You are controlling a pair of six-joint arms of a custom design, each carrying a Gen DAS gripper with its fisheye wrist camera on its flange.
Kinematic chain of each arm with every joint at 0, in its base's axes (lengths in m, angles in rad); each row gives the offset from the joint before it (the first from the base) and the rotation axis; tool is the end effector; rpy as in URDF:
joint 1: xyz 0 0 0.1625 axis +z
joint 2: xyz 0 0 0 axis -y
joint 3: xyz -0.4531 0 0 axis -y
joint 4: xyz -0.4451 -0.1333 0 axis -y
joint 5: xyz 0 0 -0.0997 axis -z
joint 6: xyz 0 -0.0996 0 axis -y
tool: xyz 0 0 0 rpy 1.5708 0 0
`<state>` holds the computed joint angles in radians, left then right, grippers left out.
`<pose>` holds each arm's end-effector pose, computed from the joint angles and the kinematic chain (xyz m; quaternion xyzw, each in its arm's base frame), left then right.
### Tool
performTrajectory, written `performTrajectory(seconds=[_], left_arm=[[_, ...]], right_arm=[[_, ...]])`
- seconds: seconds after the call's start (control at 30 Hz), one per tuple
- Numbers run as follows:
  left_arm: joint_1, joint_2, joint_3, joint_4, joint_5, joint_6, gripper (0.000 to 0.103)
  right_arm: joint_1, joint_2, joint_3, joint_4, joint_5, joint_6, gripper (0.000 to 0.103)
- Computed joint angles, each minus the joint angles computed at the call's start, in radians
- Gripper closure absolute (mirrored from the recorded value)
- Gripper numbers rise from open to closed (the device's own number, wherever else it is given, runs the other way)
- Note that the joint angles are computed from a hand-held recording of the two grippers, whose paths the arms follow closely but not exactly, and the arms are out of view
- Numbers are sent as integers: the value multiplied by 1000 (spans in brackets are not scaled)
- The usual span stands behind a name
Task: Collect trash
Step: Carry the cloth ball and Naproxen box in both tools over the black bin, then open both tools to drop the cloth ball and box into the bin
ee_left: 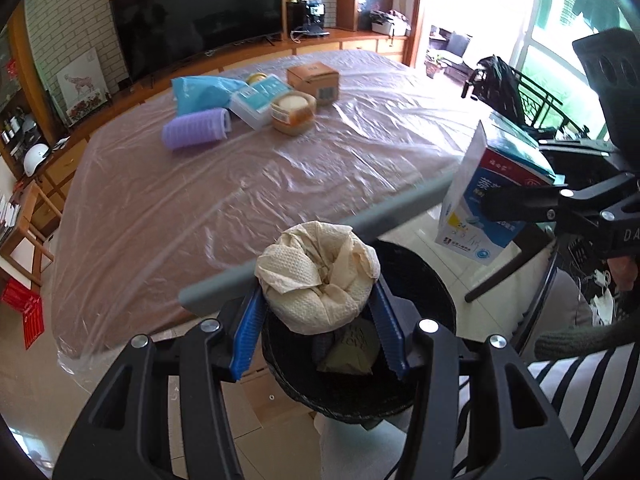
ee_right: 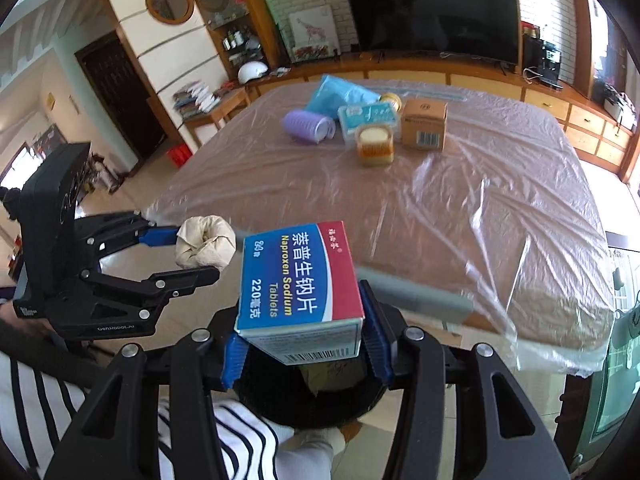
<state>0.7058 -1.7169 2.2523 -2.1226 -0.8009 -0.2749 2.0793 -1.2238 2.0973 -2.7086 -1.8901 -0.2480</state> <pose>-0.1865 -0.4252 0.3138 0.2666 0.8876 -0.2090 0.3120 0.3622 -0.4402 0.1822 0.3420 -0.9172 0.1495 0.1394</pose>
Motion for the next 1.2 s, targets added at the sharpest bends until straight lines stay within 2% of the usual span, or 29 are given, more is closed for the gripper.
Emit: performTrajectory(seconds=[0.3, 0.53, 1.2], left_arm=[[-19, -4, 40, 73, -34, -20, 51], [2, 9, 47, 95, -50, -34, 51], [74, 92, 62, 0, 1, -61, 51]], right_arm=[[-14, -1, 40, 52, -16, -11, 54], [-40, 29, 52, 72, -36, -16, 54], [-65, 136, 41, -19, -82, 6, 54]])
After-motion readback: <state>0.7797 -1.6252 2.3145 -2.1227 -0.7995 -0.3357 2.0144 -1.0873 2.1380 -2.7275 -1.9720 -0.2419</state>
